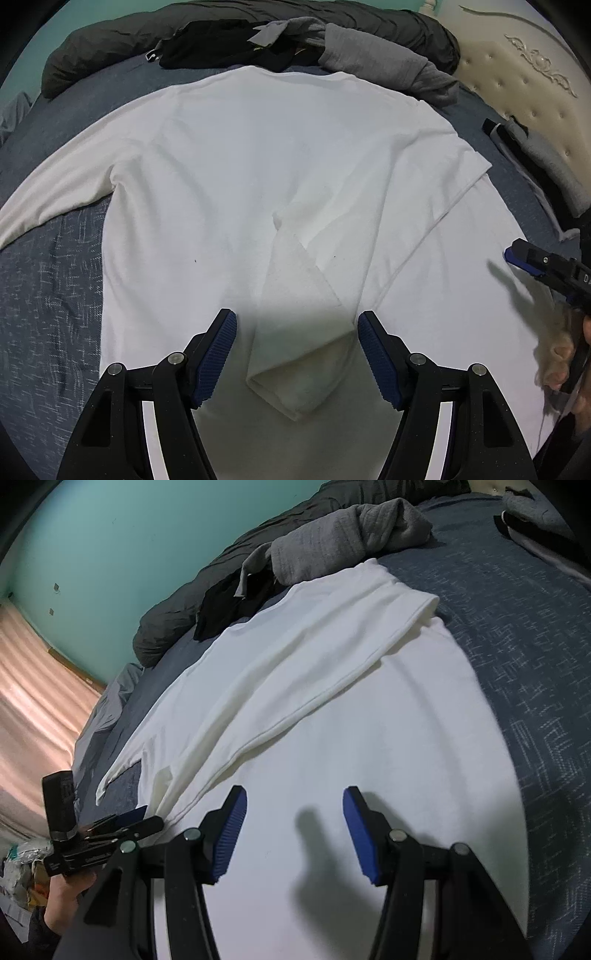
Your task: Fold clothes
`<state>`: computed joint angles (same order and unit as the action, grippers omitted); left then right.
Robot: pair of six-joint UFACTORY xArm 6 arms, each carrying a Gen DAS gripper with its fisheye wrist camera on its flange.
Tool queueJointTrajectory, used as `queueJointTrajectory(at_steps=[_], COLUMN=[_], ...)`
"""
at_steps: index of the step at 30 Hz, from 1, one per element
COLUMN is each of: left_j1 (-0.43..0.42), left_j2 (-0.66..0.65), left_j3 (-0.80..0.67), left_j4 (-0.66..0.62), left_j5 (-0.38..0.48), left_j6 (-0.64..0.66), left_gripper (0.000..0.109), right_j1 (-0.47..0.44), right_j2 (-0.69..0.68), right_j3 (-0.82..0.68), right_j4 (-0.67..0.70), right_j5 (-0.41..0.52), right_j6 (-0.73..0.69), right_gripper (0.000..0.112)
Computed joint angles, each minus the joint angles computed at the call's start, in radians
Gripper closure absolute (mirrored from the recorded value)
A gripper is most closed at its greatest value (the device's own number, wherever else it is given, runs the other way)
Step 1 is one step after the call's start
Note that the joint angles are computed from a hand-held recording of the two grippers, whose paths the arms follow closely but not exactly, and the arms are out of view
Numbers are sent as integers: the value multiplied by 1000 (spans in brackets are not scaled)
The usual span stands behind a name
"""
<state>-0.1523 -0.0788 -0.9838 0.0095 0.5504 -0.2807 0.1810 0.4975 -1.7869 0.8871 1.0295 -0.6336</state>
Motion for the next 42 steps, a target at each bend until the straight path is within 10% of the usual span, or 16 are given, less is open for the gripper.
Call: queueJointTrajectory(at_steps=[24, 34, 42], left_j1=[113, 93, 89], left_j2=[-66, -91, -57], left_j3=[67, 86, 71], left_j4=[79, -209, -244], left_j5=[-24, -62, -53], left_j6=[-103, 126, 159], left_gripper=[37, 37, 62], right_j1=[-11, -9, -7], right_j2=[5, 1, 3], right_j3=[9, 17, 15], right_j4=[43, 47, 45], right_j5=[16, 18, 19], right_j6=[6, 4, 5], right_gripper=[57, 57, 56])
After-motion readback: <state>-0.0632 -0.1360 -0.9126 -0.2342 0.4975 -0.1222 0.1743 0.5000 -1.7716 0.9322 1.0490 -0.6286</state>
